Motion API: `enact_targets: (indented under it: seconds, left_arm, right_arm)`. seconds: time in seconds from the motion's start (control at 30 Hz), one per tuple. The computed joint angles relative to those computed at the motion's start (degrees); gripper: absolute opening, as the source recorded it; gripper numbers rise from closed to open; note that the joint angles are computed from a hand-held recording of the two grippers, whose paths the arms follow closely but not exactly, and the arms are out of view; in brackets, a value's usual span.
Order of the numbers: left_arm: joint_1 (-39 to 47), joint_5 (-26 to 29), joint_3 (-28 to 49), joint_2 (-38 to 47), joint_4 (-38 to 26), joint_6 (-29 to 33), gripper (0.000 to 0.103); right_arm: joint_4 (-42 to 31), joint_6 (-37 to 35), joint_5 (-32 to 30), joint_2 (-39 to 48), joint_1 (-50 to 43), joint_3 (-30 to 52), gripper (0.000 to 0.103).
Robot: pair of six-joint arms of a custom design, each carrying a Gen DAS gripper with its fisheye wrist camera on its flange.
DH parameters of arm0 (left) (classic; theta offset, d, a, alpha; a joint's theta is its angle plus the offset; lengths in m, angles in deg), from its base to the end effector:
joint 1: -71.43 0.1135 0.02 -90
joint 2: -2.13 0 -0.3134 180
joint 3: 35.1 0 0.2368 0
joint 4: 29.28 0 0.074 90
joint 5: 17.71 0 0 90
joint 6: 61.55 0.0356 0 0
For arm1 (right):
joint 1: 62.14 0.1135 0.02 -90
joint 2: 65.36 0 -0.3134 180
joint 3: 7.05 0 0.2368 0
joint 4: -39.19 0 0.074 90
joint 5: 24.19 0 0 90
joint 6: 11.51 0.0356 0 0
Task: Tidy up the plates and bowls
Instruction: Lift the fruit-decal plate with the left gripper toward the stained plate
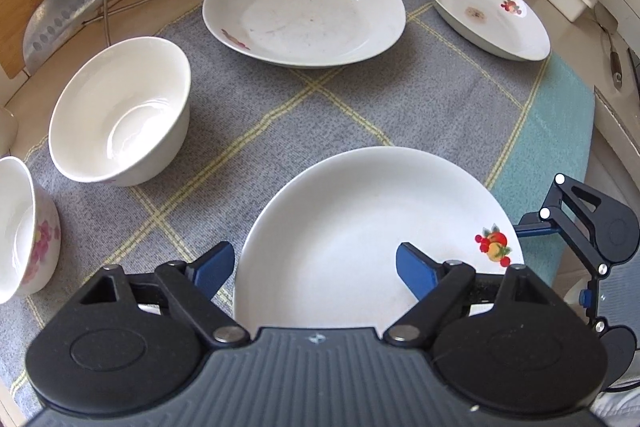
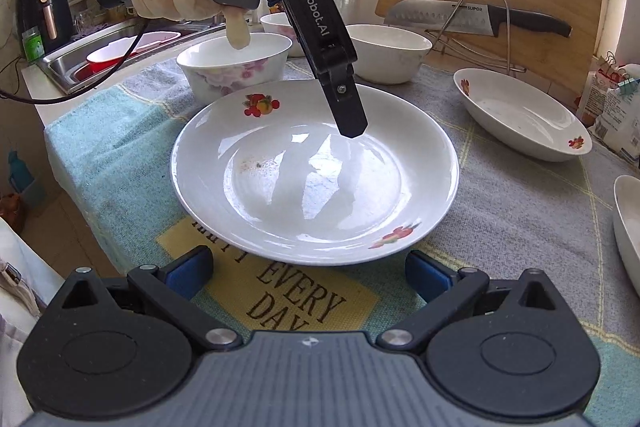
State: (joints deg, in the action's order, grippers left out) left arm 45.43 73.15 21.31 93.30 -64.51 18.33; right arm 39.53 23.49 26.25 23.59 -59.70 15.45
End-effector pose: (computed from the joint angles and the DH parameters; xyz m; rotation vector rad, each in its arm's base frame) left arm 0.2321 -0.1138 0.1888 0.3917 2.7816 -0.1737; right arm 0.1489 0.0290 0.1170 -1.3234 2.0324 0.5533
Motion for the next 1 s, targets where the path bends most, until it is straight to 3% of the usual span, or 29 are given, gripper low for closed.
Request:
enact_targets:
  seconds: [0.53,1.0]
  left_arm:
    - [0.4,1.3,4.2,4.3,-5.1,5.4,0.082]
    - [0.7,2.3,3.5,5.4,-4.7,7.4,0.082]
  right_arm:
    - [11.6,10.0,3.2,0.9,5.4,-4.1,0.103]
    - [17.8,17.0,7.1,1.0,9.1,-6.2,0.103]
